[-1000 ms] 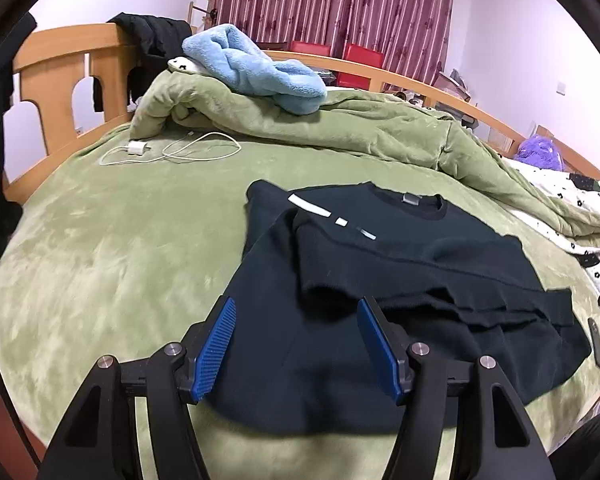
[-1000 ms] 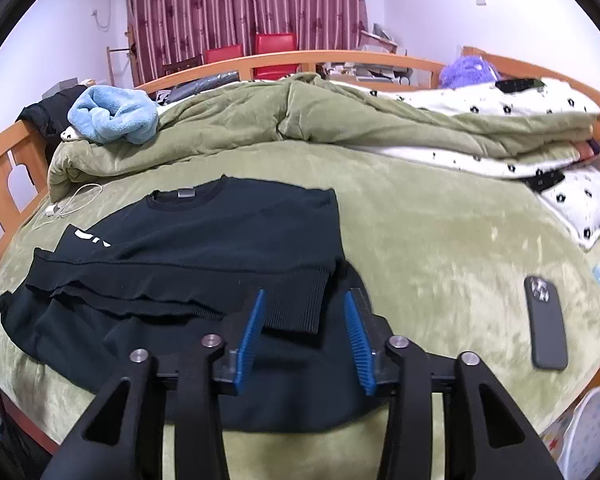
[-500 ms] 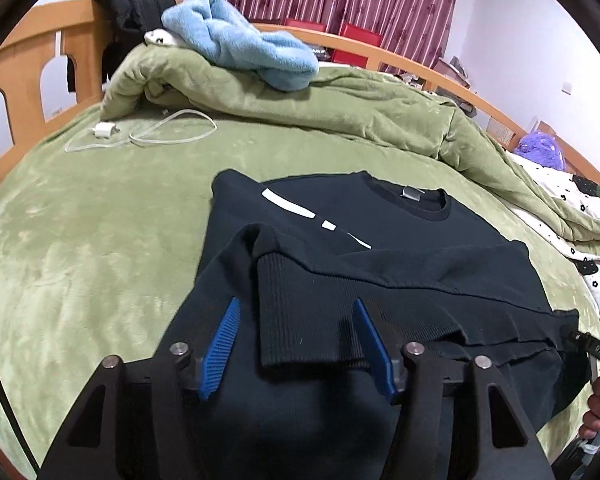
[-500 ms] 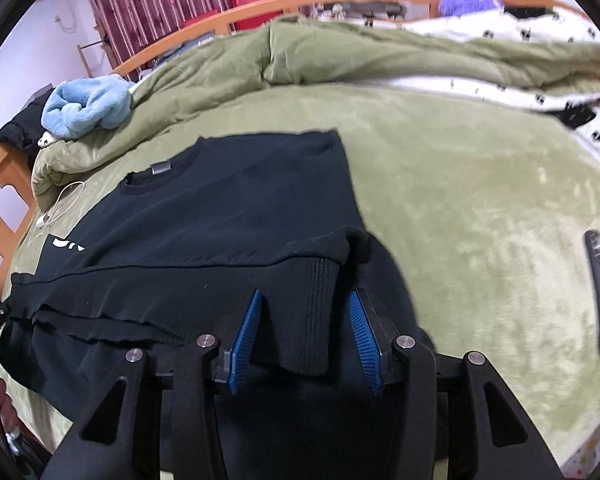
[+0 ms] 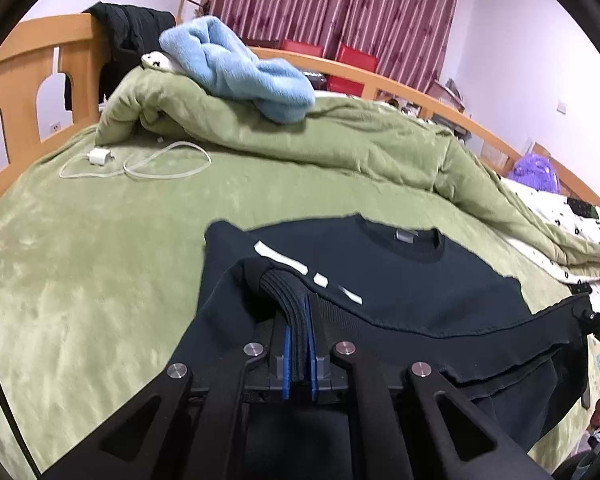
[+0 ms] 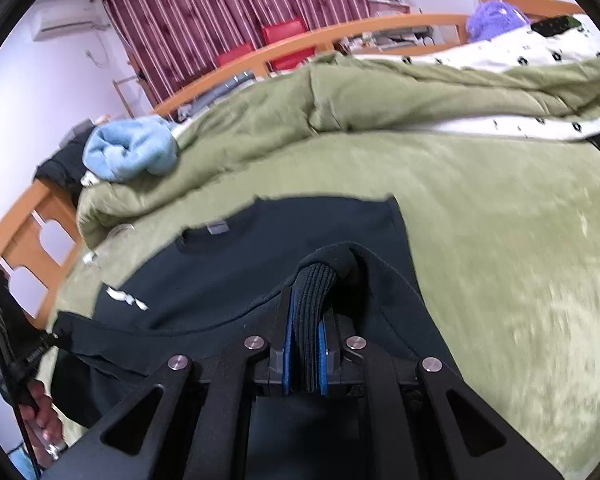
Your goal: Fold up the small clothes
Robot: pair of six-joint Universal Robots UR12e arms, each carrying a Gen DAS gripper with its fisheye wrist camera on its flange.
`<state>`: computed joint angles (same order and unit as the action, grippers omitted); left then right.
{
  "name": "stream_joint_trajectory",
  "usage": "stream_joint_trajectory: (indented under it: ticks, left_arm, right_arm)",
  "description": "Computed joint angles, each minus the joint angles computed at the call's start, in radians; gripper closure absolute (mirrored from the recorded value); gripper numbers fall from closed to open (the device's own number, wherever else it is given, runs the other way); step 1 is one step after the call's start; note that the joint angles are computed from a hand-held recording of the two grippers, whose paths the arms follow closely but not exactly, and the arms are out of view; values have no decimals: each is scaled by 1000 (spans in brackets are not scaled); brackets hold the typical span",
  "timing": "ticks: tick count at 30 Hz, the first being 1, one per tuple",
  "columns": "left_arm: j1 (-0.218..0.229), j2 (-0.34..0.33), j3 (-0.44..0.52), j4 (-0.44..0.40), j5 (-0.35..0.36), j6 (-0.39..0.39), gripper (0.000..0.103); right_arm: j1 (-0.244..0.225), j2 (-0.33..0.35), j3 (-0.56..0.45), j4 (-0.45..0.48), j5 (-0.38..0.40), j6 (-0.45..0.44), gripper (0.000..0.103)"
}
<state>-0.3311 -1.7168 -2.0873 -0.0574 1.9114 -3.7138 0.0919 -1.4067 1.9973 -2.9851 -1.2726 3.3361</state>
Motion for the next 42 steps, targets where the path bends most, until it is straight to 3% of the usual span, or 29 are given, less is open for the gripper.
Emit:
stream_joint_trajectory:
  ticks: [6, 14, 28, 30, 33, 35, 36, 42]
  left_arm:
    - [34, -6, 16, 2, -11, -25, 96]
    - [59, -64, 76, -27, -31, -11, 96]
    - [89, -134, 130, -111, -104, 7, 92]
    - [93, -131, 129, -116, -121, 9, 88]
    - [90, -123, 125, -116, -113, 12, 71]
    - [80, -114, 118, -105, -78, 6, 47]
    - [77, -111, 114, -94, -64, 5, 42]
    - [71, -79, 95, -84, -53, 17, 39]
  right_arm:
    - [10, 39, -71, -13, 22, 10, 93]
    - [6, 118, -156, -2, 38, 8, 93]
    - [7, 228, -206, 94, -39, 32, 91]
    - [1, 230, -205, 101, -27, 47, 87]
    - [-6, 217, -194, 91, -20, 49, 81]
    - [-3, 202, -183, 64, -48, 34, 75]
    - [-3, 195, -178, 51, -56, 27, 70]
    - [-3, 147, -147, 36, -41, -32, 68]
